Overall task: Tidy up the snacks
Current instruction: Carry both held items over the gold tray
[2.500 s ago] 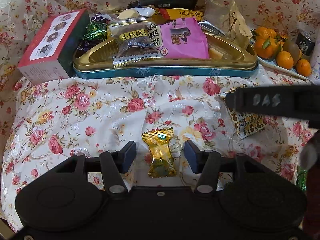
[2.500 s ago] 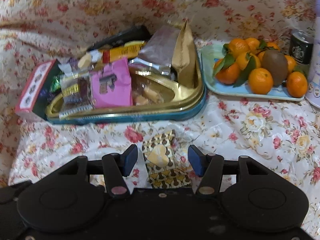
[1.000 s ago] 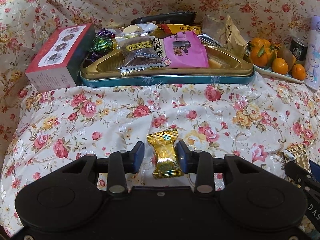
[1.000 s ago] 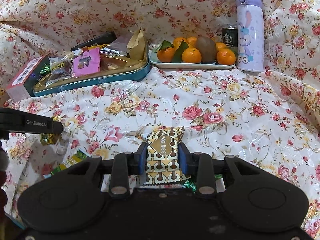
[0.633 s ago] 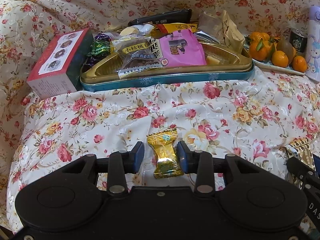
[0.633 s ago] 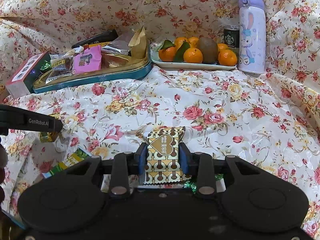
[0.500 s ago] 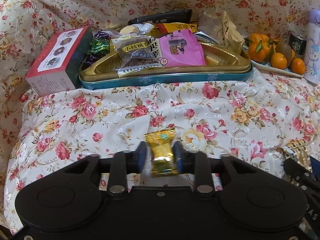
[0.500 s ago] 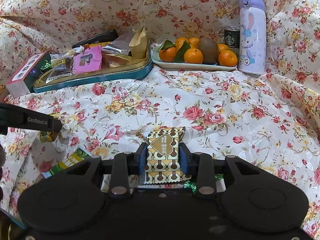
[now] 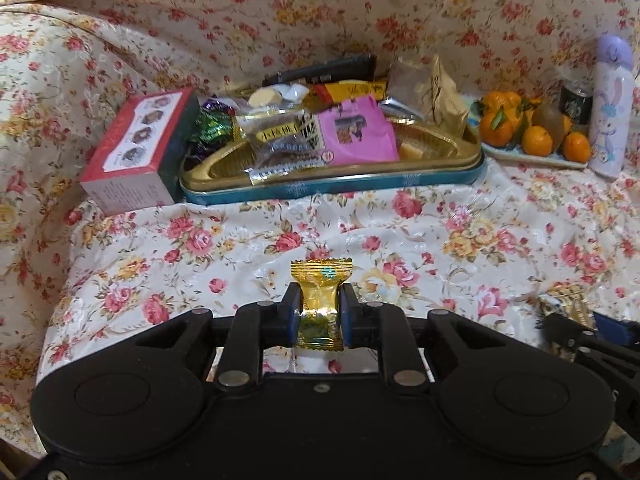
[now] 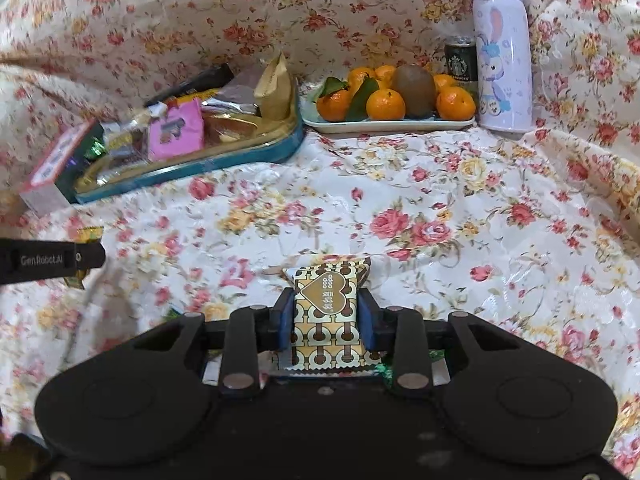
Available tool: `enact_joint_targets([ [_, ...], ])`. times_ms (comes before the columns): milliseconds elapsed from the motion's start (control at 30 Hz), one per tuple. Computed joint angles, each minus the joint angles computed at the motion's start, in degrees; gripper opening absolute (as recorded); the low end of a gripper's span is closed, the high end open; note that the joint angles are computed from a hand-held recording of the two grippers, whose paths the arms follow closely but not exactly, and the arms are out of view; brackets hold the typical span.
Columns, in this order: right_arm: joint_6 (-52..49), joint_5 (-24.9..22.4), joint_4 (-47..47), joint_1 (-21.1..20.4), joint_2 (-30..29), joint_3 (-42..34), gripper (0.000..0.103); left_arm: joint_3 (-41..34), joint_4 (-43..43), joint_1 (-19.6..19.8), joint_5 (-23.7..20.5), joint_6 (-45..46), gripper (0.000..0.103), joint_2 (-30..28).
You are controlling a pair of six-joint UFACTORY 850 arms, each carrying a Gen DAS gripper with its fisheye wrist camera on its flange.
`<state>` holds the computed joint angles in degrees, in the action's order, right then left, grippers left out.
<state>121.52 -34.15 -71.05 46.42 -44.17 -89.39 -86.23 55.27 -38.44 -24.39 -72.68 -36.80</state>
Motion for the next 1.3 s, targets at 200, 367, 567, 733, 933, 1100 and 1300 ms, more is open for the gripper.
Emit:
enact_joint_targets([
  [200,9.26,-0.37,-8.29,0.97,2.8,2.88,0.034,4.41,4.93,-0.87,0.51,-6.11,0.026,4.69],
  [367,15.02,-2.22,-14.4,2.41,5.89,5.64,0.034,8.1,7.54,-1.74,0.34,-10.4,0.026,8.87],
  [567,19.46,-6.09,-19.92,5.08,9.94,9.17,0.034,12.56,8.92,-3.1,0.27,-12.75,0.026,13.78],
  [733,22.81,-9.91,-23.68,7.87,13.4,12.72,0.034,16.96,12.19,-4.61,0.33,-16.93,0.026,18.0],
  [933,25.5,-14.33,-25.49,11.64,17.22,16.72,0.034,21.68,13.12,-6.63,-0.28,-18.95,0.026,22.33],
  [1100,28.47,-17.37,-25.85,14.91,20.5,20.46,0.034,25.02,11.56,-8.29,-1.05,-19.31,0.026,25.41],
  [1300,29.89,-20.55,-24.91,19.0,23.76,24.02,0.034,29.08,10.0,-10.42,-1.99,-20.22,0.026,29.13],
])
